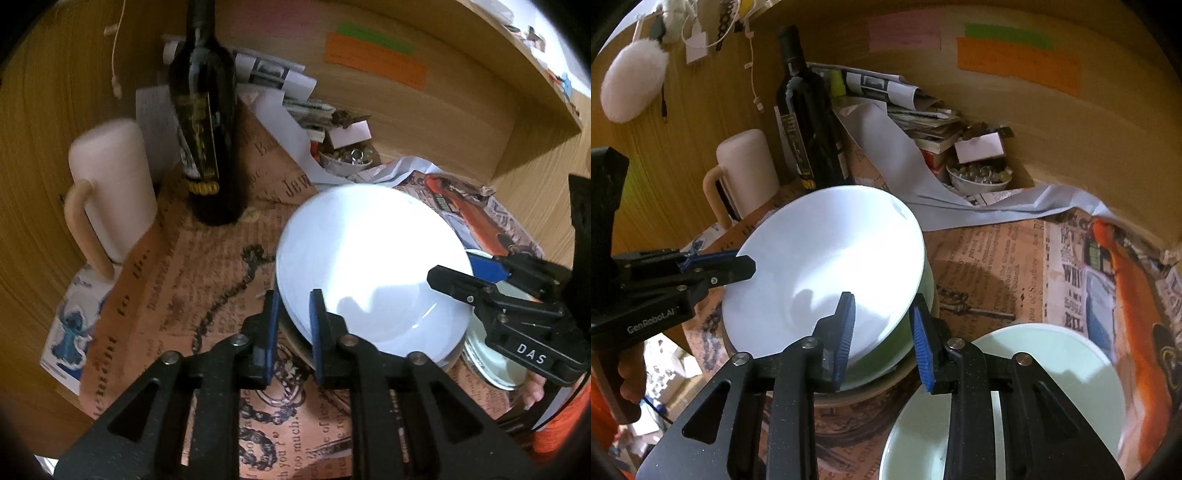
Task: Organize plates and bowls
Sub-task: 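Lower the white bowl into the mint green bowl and open both tools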
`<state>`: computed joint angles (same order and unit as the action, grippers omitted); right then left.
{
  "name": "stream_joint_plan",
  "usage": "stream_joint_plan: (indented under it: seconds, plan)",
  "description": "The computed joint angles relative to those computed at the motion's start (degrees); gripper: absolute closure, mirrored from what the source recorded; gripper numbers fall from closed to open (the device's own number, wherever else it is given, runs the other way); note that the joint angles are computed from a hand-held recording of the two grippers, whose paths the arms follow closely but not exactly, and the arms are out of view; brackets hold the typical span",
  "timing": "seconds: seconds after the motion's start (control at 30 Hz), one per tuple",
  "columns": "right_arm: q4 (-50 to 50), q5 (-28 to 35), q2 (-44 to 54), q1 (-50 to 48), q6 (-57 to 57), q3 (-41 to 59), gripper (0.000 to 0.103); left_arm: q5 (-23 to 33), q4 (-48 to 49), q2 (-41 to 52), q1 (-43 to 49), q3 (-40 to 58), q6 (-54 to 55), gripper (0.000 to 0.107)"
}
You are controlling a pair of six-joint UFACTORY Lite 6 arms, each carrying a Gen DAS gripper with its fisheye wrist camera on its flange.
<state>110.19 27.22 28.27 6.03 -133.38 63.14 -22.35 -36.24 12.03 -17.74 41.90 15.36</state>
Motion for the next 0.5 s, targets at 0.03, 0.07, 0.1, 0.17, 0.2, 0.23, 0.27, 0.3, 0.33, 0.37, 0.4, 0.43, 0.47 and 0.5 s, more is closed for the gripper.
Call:
stream_joint_plan:
  seconds: [0.03, 0.07, 0.1, 0.17, 0.2, 0.23, 0.27, 0.3, 0.33, 0.37, 0.4, 0.43, 0.47, 0.5]
  plan:
    - [1.1, 0.0, -0.3, 0.1, -1.1, -0.3, 0.064, -1.7, -2.6, -0.7, -0.9, -0.6, 2.6, 0.077]
    - [3.3, -0.4, -0.8, 0.4, -3.2, -0.8, 0.058, -3.0, -4.2, -1.3, -1.6, -1.2, 4.2, 0.067]
    - [7.8, -0.5, -1.6, 0.7, -7.5, -2.0, 0.049, -4.3, -5.3, -2.0, -2.3, -1.8, 5.3, 0.063]
    - [15.0, 1.1, -3.4, 0.9, -15.1, -4.4, 0.04, -5.8, -6.3, -3.3, -3.2, -2.7, 6.6, 0.061]
    - [15.0, 1.3, -3.8, 1.0, -15.5, -4.6, 0.039, -5.7, -6.3, -3.6, -3.1, -2.7, 7.1, 0.061]
    - [14.5, 1.4, -4.3, 1.1, -15.3, -4.7, 0.039, -5.4, -5.8, -4.1, -2.8, -2.8, 7.0, 0.061]
    - [15.1, 1.4, -4.6, 1.1, -15.8, -5.0, 0.039, -5.2, -5.1, -4.5, -2.5, -3.0, 6.3, 0.061]
    - [15.5, 1.4, -4.8, 1.2, -16.1, -5.0, 0.039, -5.1, -4.4, -4.8, -2.2, -3.1, 5.7, 0.06]
    - [15.6, 1.6, -5.0, 1.0, -16.0, -5.1, 0.039, -4.8, -3.0, -5.1, -1.6, -3.3, 4.4, 0.058]
    - [15.2, 1.8, -5.1, 0.8, -15.5, -5.1, 0.039, -4.8, -1.9, -5.2, -1.2, -3.5, 3.2, 0.055]
    - [14.0, 2.0, -5.0, 0.4, -14.0, -4.9, 0.039, -4.6, -0.8, -5.3, -0.6, -3.6, 1.9, 0.054]
    - [12.7, 2.2, -4.8, -0.1, -12.4, -4.6, 0.039, -4.3, 1.0, -5.0, 0.3, -3.7, -0.3, 0.053]
    - [12.2, 2.4, -4.7, -0.4, -11.5, -4.4, 0.039, -3.7, 2.7, -4.7, 1.0, -3.5, -2.0, 0.053]
    - [11.2, 2.3, -4.1, -0.8, -9.9, -3.7, 0.039, -2.8, 5.8, -4.2, 2.1, -3.4, -4.9, 0.053]
